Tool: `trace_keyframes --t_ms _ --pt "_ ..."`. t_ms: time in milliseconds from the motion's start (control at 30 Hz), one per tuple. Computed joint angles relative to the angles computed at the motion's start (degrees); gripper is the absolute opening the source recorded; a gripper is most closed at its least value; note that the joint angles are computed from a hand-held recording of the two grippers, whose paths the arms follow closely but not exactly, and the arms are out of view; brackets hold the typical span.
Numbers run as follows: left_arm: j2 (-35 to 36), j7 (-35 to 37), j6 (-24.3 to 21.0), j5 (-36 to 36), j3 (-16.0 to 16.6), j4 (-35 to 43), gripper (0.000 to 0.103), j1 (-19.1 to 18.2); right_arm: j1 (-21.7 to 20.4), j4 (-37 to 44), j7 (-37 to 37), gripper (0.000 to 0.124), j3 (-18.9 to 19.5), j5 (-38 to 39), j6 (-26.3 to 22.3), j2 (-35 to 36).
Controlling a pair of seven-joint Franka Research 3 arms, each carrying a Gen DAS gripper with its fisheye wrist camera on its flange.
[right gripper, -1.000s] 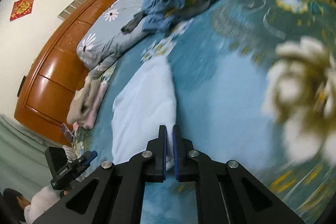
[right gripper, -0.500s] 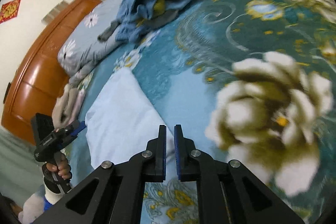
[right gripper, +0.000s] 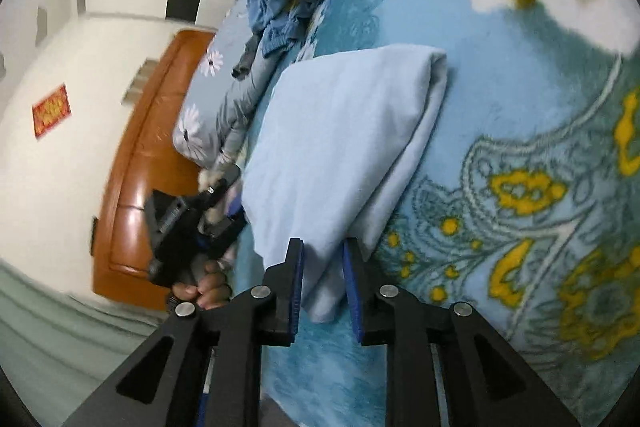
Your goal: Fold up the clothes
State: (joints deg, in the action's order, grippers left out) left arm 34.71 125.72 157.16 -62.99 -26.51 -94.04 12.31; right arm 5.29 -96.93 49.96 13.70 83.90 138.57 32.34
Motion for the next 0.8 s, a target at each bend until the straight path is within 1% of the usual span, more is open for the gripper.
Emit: trace_keyframes --t_ms 100,167,267,367,467,500,533,633,767,800 --pt "0.0 0.9 0.1 -0.4 -0.3 -0.2 0.025 0.4 -0.6 -1.2 -0.7 0.022 0.4 2.0 -0.5 -0.6" --pt "0.0 1.8 0.0 -1.2 -0.7 -0.4 0.025 0.8 -0.7 -1.9 -1.5 0.022 0.3 3.0 -0.7 -1.1" --pt "0.1 1.6 -0.5 -1.8 -0.4 -0.3 0.024 0.7 -0.5 -1.7 0.0 0.022 -0.1 3.0 -1.6 -0.4" --pt "0.3 1.7 -0.8 -2.4 -0.2 -0.1 0.023 0.7 -0.4 -1.2 -0.5 0.022 0.2 4.3 -1.6 -0.1" --pt "0.0 2.6 -0.6 -3.7 -0.4 -0.2 0.017 0.9 -0.2 -0.3 -1.2 0.021 0.4 5.3 -1.6 0.1" --pt "-0.1 3.7 -0.6 -4.6 -0.7 -0.3 0.012 1.2 -0.1 -0.2 -1.9 0.012 0.5 5.8 -1.2 0.0" --pt "-0.3 4.7 -0.7 -5.6 -0.8 -0.4 0.010 1.5 0.0 -0.2 -2.4 0.004 0.6 6.3 -1.0 -0.1" --pt "-1.2 8.5 -1.5 -8.8 -1.0 -0.5 0.005 2.0 0.4 0.1 -3.5 0.003 0.3 6.2 -0.2 -0.7" --pt "-2.9 16.4 -3.1 -15.8 -0.9 -1.0 0.005 2.9 0.6 -1.2 -8.5 0.003 0.0 8.0 1.2 -3.4" --pt "-3.4 17.7 -3.4 -16.6 -0.4 -1.2 0.005 2.7 1.0 -1.5 -9.4 0.002 -0.3 7.6 1.7 -4.0"
